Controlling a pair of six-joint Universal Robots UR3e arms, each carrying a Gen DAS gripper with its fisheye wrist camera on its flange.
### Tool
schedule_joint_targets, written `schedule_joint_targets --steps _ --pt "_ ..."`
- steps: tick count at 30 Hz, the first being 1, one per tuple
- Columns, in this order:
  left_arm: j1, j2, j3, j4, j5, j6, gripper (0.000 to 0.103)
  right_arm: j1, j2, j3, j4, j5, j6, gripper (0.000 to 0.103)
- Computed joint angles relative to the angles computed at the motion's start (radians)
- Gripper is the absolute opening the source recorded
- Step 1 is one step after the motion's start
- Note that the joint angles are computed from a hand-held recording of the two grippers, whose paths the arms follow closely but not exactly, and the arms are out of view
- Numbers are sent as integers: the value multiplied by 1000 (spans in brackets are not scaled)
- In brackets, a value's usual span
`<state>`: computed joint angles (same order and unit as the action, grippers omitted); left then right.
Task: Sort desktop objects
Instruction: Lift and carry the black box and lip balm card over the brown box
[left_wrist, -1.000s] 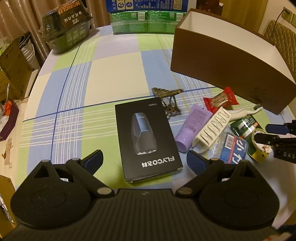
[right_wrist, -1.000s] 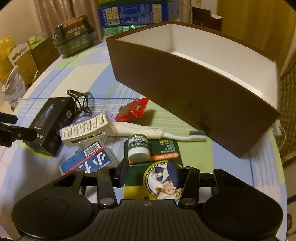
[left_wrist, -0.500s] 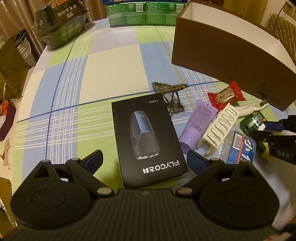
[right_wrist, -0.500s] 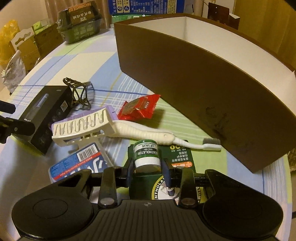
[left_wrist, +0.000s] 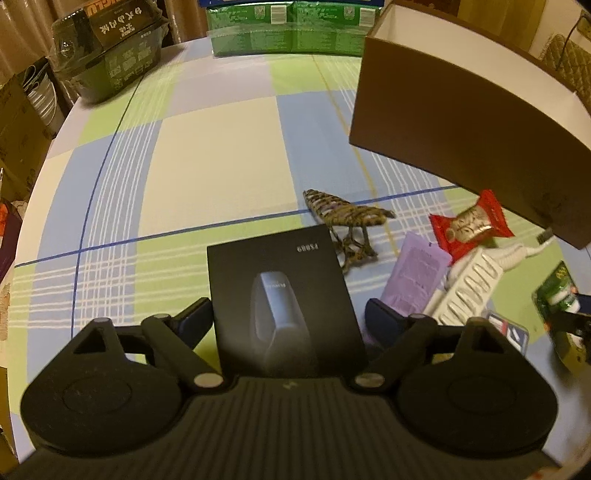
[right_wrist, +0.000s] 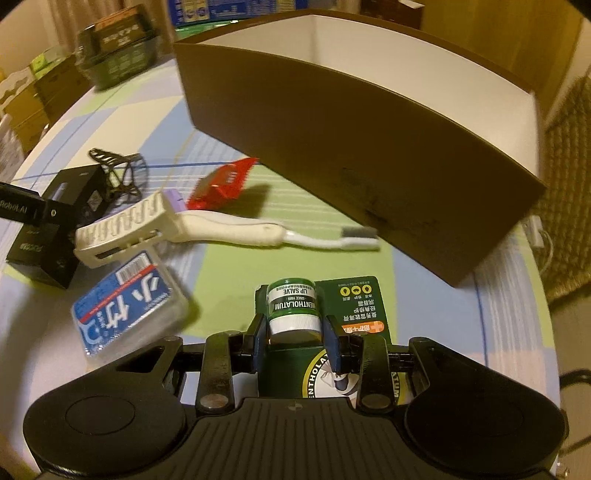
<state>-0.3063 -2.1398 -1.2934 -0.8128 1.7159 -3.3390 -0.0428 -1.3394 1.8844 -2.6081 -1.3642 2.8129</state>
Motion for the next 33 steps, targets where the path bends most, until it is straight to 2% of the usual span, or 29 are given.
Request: schedule_joint_targets --steps 2,5,15,20,24,33 --pt "-4 -18 25 -19 16 9 82 -8 -3 -4 11 -1 10 30" --pt "5 -5 -14 20 7 37 81 -9 -9 -6 20 -15 21 30" --pt "87 200 -313 112 -35 126 81 -5 -13 -1 16 -20 28 30" --pt "98 202 -322 72 -32 68 80 -2 -6 -9 18 -21 24 30" --pt "69 157 -292 76 10 27 77 -3 -6 -18 33 -20 25 31" --pt "72 204 -331 98 3 54 76 0 -10 -16 29 -19 27 35"
